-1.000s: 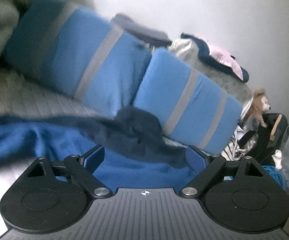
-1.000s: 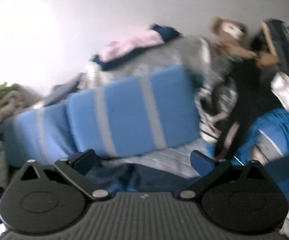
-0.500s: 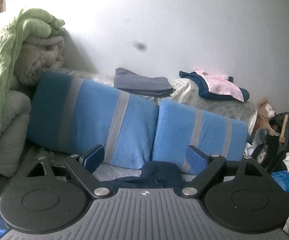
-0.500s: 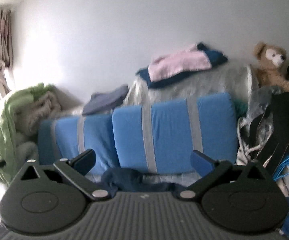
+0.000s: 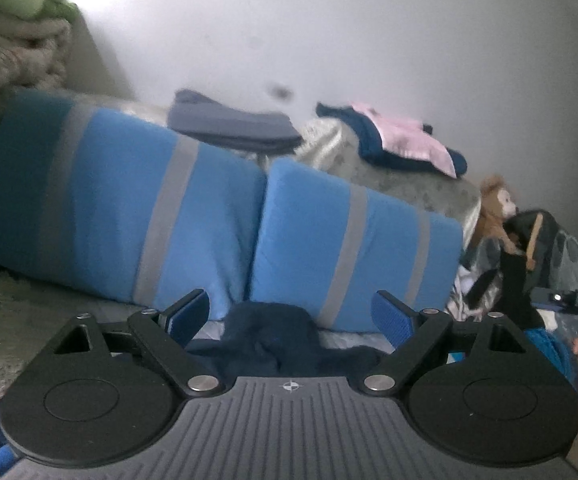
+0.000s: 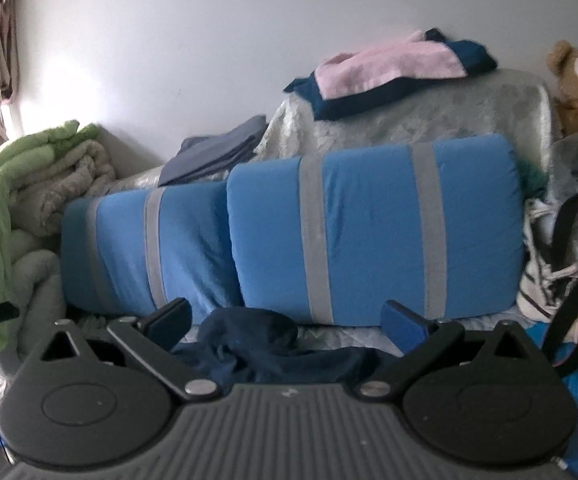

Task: Fold clothes
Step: 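Move both open tools toward the dark navy fabric beside the pillows, then grasp the dark navy fabric with the left tool while the right tool grasps it too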

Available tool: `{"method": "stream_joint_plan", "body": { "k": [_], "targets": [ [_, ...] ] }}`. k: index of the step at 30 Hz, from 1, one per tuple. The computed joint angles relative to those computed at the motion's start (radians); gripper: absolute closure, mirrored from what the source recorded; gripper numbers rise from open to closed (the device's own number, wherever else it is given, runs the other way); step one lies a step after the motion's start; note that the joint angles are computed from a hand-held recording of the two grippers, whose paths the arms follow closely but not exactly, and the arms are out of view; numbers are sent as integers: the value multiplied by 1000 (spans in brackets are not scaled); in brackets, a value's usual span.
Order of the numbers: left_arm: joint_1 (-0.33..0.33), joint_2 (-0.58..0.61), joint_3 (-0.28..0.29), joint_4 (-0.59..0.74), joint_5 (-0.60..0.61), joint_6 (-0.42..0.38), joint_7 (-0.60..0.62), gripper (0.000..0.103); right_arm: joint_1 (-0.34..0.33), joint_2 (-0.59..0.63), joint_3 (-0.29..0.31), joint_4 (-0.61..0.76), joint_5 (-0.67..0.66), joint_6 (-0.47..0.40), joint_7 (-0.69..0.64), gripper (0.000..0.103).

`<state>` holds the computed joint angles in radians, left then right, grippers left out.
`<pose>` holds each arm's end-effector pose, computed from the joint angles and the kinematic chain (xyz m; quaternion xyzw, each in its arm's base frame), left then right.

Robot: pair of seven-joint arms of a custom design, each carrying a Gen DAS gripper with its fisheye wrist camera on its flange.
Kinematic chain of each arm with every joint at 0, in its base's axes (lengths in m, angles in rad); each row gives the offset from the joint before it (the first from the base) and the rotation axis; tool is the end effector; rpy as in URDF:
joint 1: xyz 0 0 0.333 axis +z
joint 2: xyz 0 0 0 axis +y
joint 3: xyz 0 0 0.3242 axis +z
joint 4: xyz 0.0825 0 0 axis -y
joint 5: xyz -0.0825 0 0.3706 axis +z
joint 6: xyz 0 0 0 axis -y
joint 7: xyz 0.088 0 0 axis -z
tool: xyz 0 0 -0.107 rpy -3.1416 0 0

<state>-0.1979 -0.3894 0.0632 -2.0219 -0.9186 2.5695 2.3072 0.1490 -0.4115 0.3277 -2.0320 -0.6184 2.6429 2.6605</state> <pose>0.4650 -0.0429 0.7242 -0.4863 0.6697 -0.5344 0.1717 0.3896 0.2625 0.7273 -0.5401 0.6429 -0.3161 0.4416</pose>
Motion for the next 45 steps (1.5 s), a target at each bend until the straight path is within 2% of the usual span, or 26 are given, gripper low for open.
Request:
{"method": "stream_joint_plan", "body": {
  "k": [4,10,15,18,23,27,33,36,38,41,43,45],
  "targets": [
    [8,99,-1,76,5,-49,27,13,40,111,-50,40,30,69,-115,0],
    [72,281,-46,221,10,-128,69,13,109,287,-141,132,133,119,-332,0],
    [132,444,-105,356,55,-194,11,13,161,445,-209,226,423,139,-607,0],
    [166,546,-140,447,85,-243,-38,13,165,535,-222,293,533,121,-682,0],
    [219,720,-201,620,113,-336,-119,13,147,685,-223,410,695,114,-763,0],
    [253,842,-252,743,130,-371,-185,13,124,802,-212,506,790,126,-785,0],
    [296,1039,-328,965,160,-473,-347,13,65,967,-152,664,935,111,-837,1],
    [306,1137,-365,1086,191,-531,-421,13,57,1032,-143,732,971,99,-846,1],
    [308,1196,-388,1158,208,-566,-457,15,35,1069,-111,767,1015,94,-875,1],
    [309,1254,-412,1220,219,-575,-503,15,8,1115,-68,802,1086,96,-914,2],
    [313,1283,-431,1245,212,-577,-534,22,0,1130,-53,805,1131,113,-919,10],
    [316,1289,-444,1247,205,-570,-555,45,-4,1138,-41,802,1168,138,-922,20]
  ]
}}
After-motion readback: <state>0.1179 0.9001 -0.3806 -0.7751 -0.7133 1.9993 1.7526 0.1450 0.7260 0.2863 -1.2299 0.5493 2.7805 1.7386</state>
